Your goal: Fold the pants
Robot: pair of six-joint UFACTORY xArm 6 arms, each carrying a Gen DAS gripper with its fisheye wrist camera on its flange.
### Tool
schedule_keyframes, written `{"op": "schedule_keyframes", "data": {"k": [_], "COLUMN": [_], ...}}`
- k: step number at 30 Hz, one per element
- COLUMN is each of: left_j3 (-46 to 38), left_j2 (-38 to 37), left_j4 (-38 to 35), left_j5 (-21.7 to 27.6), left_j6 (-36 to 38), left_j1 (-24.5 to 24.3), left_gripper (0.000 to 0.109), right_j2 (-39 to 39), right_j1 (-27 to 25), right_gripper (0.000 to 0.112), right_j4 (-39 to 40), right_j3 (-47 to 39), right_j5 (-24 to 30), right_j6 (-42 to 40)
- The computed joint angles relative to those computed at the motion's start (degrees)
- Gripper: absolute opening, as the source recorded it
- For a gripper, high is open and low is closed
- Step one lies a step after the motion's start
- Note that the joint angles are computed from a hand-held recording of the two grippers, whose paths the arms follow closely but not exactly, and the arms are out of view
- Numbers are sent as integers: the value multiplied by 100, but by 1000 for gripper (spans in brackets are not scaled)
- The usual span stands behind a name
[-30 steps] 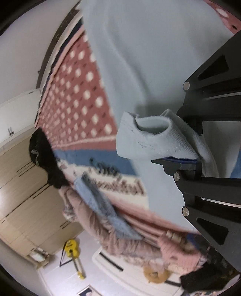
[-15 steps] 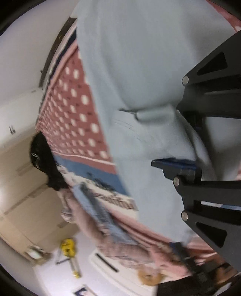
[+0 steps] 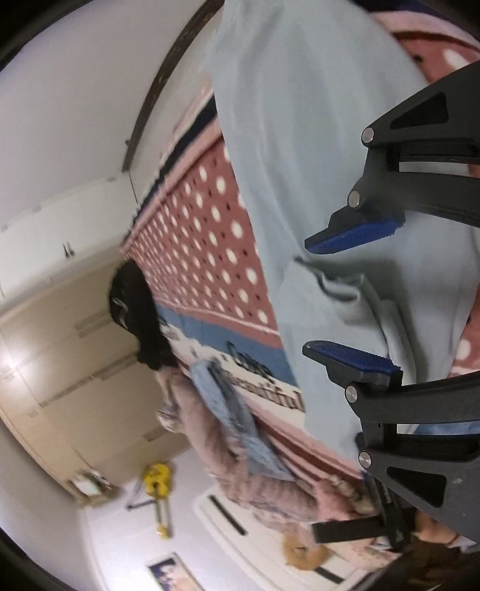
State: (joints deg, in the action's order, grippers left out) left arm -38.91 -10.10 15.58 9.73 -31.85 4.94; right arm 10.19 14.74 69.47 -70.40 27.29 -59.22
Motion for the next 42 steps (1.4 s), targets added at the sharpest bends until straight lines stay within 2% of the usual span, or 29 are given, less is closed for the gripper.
{"op": "schedule_keyframes", "data": {"k": [2, 4, 5, 6, 8, 10, 12, 13, 16, 17, 18, 20, 22, 24, 26, 29, 31, 32, 34, 35, 36, 37, 42], "left_j3": [62, 100, 94, 75, 58, 76, 121, 150, 189, 196, 196, 220, 246, 230, 182, 165, 176, 184, 185, 182, 187, 183, 167], "left_j2": [-23, -53, -71, -91, -117, -155, -175, -184, -234, -267, -313, -419, -477, -470, -418, -347, -320, -309, -276, -262, -263, -253, -224], "left_j4": [-142, -137, 137, 490, 865, 1108, 975, 800, 420, 469, 556, 589, 249, 118, 185, 72, -59, -132, -224, -296, -353, -406, -571], "left_j5": [-51, -60, -29, 33, 83, 108, 77, 48, 8, 3, 33, 53, 0, -8, 31, 59, 55, 46, 31, 18, 9, -9, -89], "left_j6": [59, 64, -137, -407, -676, -856, -754, -629, -332, -336, -356, -319, -55, 6, -66, 34, 155, 226, 325, 398, 449, 492, 666], "left_j1": [62, 122, 161, 201, 248, 304, 330, 335, 300, 290, 279, 254, 221, 205, 190, 132, 105, 94, 84, 76, 68, 60, 16], "left_gripper": [72, 72, 72, 72, 72, 72, 72, 72, 72, 72, 72, 72, 72, 72, 72, 72, 72, 72, 72, 72, 72, 72, 72], "right_j2": [231, 357, 341, 300, 236, 198, 199, 230, 372, 371, 325, 145, -18, -130, -110, 226, 584, 705, 731, 702, 704, 702, 1018], "right_j1": [61, 117, 215, 324, 420, 418, 446, 460, 468, 391, 307, 292, 296, 210, 175, 356, 390, 398, 401, 382, 353, 290, -105], "right_gripper": [45, 33, 21, 16, 13, 13, 13, 14, 25, 26, 31, 40, 41, 41, 41, 41, 39, 39, 38, 41, 51, 56, 58], "right_j4": [-627, -507, -461, -413, -198, 36, -14, -158, -810, -705, -626, -473, -99, 468, 571, -95, -818, -1054, -946, -885, -894, -888, -1448], "right_j3": [-101, -98, -19, 63, 120, 93, 57, 37, -13, -26, -2, 132, 204, 110, -33, -402, -748, -836, -767, -692, -684, -676, -1136], "right_j5": [128, 289, 112, -81, -150, 48, 48, -16, -314, -211, -130, -554, -875, -619, -209, 176, 479, 470, 59, -241, -360, -376, 425], "right_j6": [592, 492, 395, 253, 20, -164, -145, -30, 659, 570, 529, 446, 73, -493, -689, -490, 208, 554, 642, 662, 723, 765, 1514]}}
